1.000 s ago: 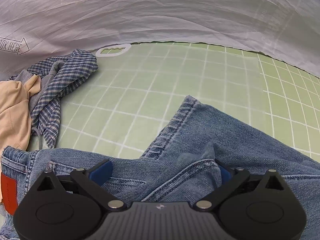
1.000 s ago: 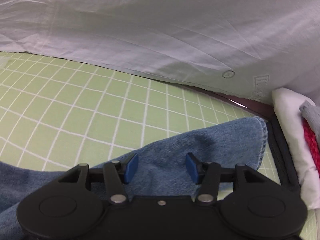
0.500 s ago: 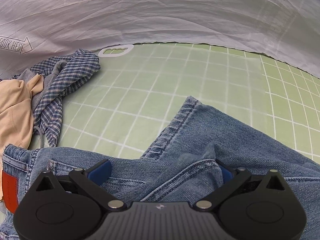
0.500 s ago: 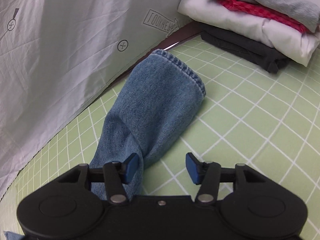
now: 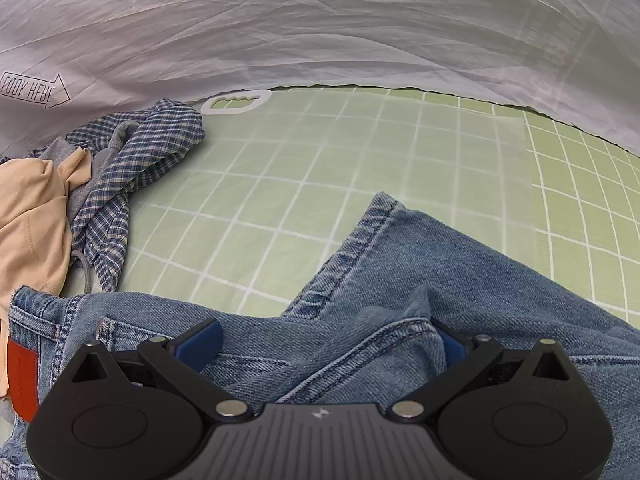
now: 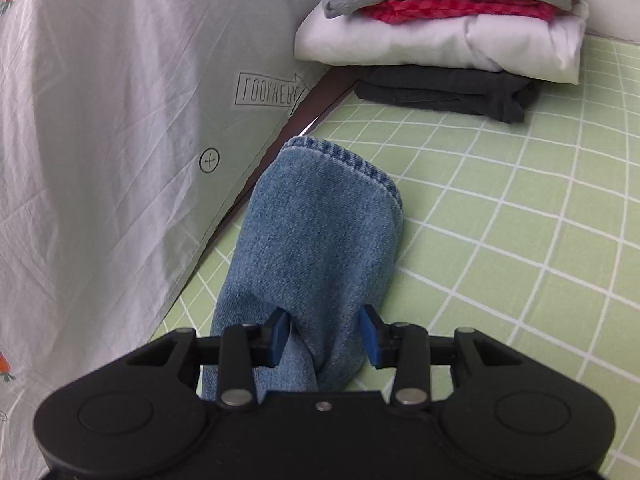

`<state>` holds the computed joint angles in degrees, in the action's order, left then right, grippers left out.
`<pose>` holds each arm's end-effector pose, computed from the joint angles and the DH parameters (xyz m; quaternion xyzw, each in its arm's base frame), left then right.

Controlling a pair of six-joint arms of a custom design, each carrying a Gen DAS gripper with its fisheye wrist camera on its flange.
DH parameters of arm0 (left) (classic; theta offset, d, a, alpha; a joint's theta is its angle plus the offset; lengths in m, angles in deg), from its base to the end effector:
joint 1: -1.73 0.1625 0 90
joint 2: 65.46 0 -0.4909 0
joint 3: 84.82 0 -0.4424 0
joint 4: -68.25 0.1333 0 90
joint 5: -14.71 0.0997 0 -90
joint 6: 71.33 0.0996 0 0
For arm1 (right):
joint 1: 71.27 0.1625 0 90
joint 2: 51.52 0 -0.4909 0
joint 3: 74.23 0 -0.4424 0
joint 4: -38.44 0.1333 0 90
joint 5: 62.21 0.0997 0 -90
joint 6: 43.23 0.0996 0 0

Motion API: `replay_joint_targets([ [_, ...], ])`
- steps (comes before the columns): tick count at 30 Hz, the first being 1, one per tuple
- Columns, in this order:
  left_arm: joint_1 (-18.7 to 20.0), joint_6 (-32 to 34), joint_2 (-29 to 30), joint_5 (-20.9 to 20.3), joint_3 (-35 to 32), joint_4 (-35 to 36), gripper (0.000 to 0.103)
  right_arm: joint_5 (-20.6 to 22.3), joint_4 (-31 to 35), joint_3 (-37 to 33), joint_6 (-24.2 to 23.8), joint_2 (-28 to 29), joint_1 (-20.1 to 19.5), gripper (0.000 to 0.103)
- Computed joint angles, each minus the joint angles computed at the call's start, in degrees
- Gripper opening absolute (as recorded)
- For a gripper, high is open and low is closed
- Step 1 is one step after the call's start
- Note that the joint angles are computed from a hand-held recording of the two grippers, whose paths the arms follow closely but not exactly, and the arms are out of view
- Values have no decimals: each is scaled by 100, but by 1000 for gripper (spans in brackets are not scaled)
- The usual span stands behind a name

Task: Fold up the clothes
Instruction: 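Smooth the jeans flat with the left gripper while the right gripper straightens the leg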

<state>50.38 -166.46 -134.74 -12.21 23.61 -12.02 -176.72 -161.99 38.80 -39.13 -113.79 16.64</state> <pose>-0.1955 -0.5584 0.2376 -0.1579 0.7899 -0.3116 0.5040 0.0687 -0.6398 0.2947 -0.1512 -0.8408 0.4893 0.1756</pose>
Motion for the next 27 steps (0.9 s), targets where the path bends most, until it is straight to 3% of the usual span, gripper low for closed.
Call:
replay_joint_targets([
  [6, 5, 25, -10, -10, -5, -15, 103, -311, -194, 13, -715, -24, 47, 44],
  [9, 7, 11, 6, -22, -29, 21, 103, -64, -145, 86, -142, -119, -53, 43],
  [13, 4, -33, 16, -23, -45, 68, 103, -63, -348, 23, -563, -82, 10, 42],
  [17, 1, -41, 16, -19, -44, 75, 103, 460, -588, 114, -177, -230, -145, 47],
  [19, -3, -45, 17, -23, -38, 71, 103, 578, -660, 119, -226, -298, -189, 49],
  [24, 0, -45, 17, -22, -45, 82, 103, -298, -92, -160, -897, -225, -96, 53],
  [27, 1, -54, 24, -38, -69, 124, 103, -109, 377, -161, -744, -241, -204, 53],
])
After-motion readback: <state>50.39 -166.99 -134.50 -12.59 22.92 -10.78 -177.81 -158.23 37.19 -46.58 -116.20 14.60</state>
